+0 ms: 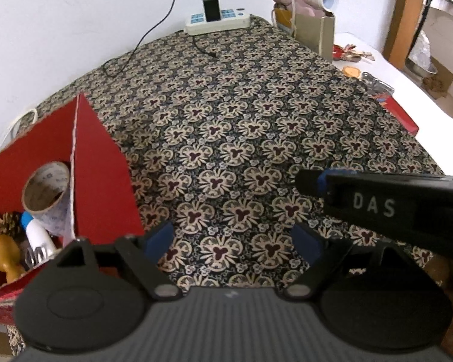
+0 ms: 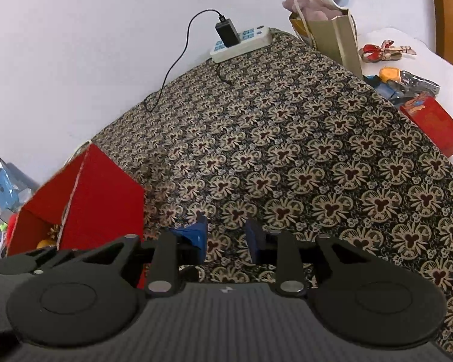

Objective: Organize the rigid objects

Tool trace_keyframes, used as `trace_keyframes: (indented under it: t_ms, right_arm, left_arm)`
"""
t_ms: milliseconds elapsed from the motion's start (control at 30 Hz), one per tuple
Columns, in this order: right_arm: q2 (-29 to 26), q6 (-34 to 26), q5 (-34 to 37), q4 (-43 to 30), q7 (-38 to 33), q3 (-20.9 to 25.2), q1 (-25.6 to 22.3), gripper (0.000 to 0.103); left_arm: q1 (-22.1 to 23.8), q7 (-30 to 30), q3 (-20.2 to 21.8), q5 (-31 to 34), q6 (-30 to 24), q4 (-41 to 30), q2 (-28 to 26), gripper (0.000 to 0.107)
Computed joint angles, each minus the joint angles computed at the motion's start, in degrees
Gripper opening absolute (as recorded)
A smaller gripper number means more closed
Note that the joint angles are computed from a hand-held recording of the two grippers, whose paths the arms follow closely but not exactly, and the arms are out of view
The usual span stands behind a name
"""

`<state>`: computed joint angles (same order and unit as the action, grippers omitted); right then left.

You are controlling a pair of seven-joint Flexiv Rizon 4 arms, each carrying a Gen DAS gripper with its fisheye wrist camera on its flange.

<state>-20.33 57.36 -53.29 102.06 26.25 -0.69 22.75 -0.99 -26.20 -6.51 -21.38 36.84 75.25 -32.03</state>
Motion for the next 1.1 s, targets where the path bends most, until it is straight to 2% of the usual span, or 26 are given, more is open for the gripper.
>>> trace_keyframes:
  t_ms: [133,400,633,800,1100]
  right_arm:
    - [-0.15,2.14,3.16,0.36,-5.22,0.79,-1.71,0.011]
    - [1.23,8.14,5.92,3.04,-15.1,0.35,-4.49,0.011]
    - [1.25,11.78,12.47,4.53,-24.77,1.12,-6.15,0.012]
    - [1.12,12.98,16.34,4.79,-30.31,1.07,-6.17,0.012]
    - [1.6,14.55,17.18,6.08,-33.71,-0.51,-5.65,0.012]
  left_arm:
    - [-1.5,-5.01,1.14,1.84,-0.32,-0.93,-0.3,0.088]
    - [-3.93,-13.81,2.3,5.2,2.93,1.09,0.61,0.088]
    - [-5.2,-21.12,3.19,8.07,3.47,1.7,0.8,0.088]
    - [-5.45,-23.65,3.09,9.22,4.27,2.54,1.11,0.088]
    - [-6.2,-26.38,2.89,10.59,6.12,3.43,1.07,0.088]
